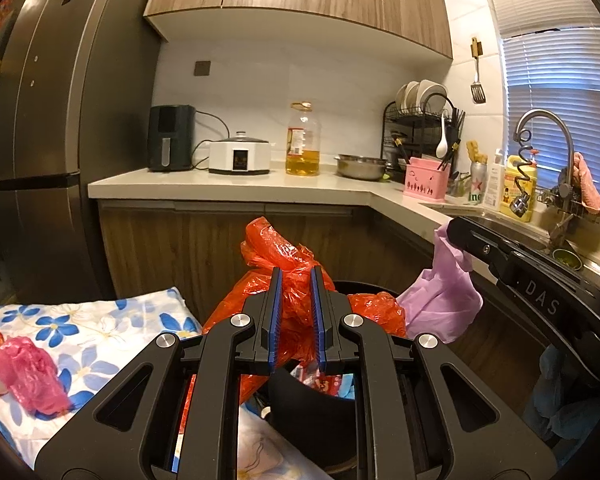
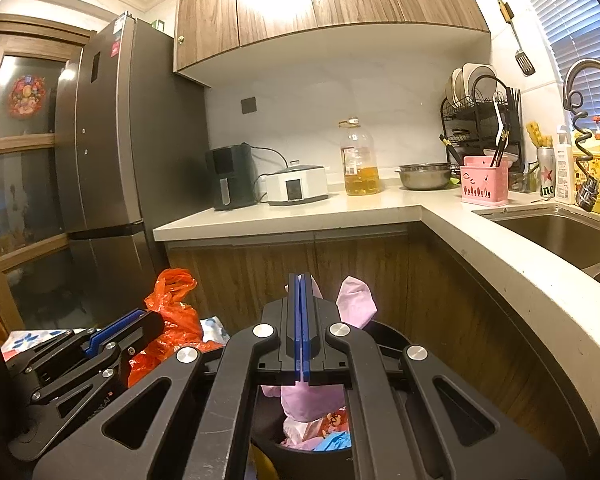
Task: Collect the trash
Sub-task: 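Carry red bag with left tool while right tool carries pink glove to bin, then open both tools to drop the red bag and pink glove into the bin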
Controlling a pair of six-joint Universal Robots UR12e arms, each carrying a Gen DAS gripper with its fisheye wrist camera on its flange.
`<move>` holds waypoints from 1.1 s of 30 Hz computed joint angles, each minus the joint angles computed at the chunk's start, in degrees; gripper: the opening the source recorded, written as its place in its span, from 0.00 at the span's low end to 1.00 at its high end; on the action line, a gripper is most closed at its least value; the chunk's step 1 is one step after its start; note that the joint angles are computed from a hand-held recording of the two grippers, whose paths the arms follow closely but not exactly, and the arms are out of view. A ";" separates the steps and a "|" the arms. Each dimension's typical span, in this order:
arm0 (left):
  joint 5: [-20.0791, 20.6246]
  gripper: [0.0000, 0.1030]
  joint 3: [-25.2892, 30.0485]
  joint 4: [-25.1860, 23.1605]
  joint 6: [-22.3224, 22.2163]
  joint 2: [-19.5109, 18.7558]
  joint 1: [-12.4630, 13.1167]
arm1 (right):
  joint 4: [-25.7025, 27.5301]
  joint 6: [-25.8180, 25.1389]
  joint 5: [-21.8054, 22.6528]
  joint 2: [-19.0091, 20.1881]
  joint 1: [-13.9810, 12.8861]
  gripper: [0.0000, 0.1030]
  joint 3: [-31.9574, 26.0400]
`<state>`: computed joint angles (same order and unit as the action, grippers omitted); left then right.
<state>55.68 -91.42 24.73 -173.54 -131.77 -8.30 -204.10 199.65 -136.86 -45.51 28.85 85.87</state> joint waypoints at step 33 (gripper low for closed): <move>-1.56 0.14 6.66 -7.00 2.90 -4.31 -1.97 | 3.15 3.12 2.91 0.79 -2.43 0.01 -0.26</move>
